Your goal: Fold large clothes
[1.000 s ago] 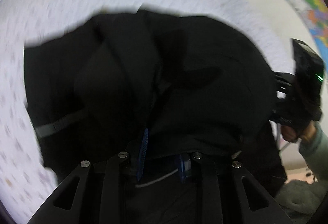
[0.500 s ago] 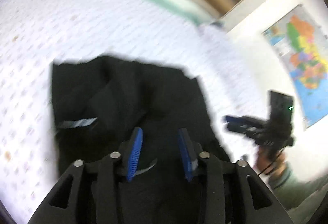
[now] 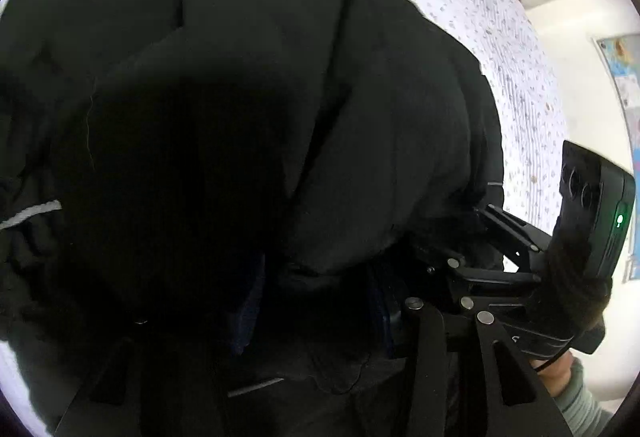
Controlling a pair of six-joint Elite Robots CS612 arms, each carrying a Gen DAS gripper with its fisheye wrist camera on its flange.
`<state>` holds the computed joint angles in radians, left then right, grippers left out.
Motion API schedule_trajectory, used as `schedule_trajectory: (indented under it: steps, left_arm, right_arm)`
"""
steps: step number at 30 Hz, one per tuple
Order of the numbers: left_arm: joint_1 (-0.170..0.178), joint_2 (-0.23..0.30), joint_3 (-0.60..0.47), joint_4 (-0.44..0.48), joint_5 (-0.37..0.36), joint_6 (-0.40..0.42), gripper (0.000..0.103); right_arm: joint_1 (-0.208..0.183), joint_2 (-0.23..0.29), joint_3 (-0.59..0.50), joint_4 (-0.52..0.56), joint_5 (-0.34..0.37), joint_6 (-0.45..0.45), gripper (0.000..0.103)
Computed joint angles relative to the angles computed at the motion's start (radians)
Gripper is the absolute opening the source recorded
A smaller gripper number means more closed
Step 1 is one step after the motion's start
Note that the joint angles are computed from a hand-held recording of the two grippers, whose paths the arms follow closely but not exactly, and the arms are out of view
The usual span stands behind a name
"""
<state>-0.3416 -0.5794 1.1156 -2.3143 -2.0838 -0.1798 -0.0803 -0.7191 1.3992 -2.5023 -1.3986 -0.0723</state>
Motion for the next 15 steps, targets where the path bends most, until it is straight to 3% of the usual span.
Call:
schedule_trajectory:
  steps: [4, 8, 10, 12, 13, 15]
  left_arm:
    - [-0.005, -0.059, 0.082, -0.079, 0.033, 0.045, 0.048]
    - [0.009, -0.116, 0.179, -0.214, -0.010, 0.004, 0.048]
    - [0.015, -0.127, 0.206, -0.258, -0.003, -0.031, 0.048]
    - [0.012, -0.116, 0.194, -0.208, 0.047, -0.044, 0.048]
    - [0.013, -0.094, 0.164, -0.128, 0.050, -0.054, 0.048]
    - [0.015, -0.064, 0.134, -0.077, 0.003, -0.092, 0.049]
  right_arm:
    - [-0.005, -0.053, 0.056, -0.024, 0.053, 0.013, 0.063]
    - [-0.010, -0.118, 0.134, -0.103, 0.098, -0.005, 0.063]
    - [-0.001, -0.137, 0.166, -0.146, 0.079, -0.027, 0.063]
    - [0.019, -0.126, 0.162, -0.122, 0.015, -0.049, 0.063]
    - [0.023, -0.108, 0.146, -0.084, -0.016, -0.063, 0.063]
    - [0.033, -0.071, 0.125, -0.040, -0.053, -0.060, 0.063]
